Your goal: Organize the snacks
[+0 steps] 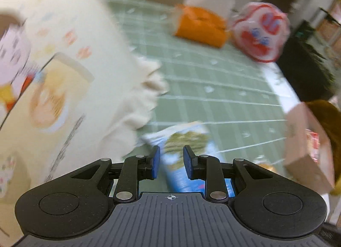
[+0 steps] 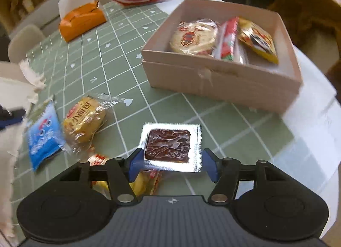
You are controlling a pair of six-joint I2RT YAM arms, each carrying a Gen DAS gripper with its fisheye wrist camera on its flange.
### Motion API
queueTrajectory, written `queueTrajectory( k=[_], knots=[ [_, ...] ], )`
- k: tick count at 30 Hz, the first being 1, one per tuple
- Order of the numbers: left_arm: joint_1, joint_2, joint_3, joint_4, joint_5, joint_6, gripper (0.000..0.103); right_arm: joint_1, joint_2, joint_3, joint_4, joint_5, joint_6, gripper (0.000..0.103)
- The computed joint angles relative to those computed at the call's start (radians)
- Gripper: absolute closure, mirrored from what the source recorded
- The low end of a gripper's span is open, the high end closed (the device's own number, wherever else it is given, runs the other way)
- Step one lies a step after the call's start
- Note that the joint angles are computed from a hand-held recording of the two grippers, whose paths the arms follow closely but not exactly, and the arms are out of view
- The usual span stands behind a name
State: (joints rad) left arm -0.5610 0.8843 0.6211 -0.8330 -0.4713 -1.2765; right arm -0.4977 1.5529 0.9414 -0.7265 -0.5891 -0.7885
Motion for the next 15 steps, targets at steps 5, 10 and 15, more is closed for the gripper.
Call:
queueTrajectory(
  k=[5, 10, 15],
  knots=[
    [-0.003, 0.033, -0.009, 0.047, 0.044, 0.037, 0.074, -0.064, -0.056, -0.041, -0.059, -0.058, -0.084, 0.040],
    [-0.019, 0.154, 0.028, 0.188, 0.092, 0.135, 0.073, -0.081, -0.098, -0.073, -0.107, -0.074, -0.161, 0.031],
    [-0.053, 0.274, 0.090, 0.285, 0.149, 0.210, 0.072, -0.053, -0.120, -0.132, -0.040, -0.016, -0.136, 0.031]
  ],
)
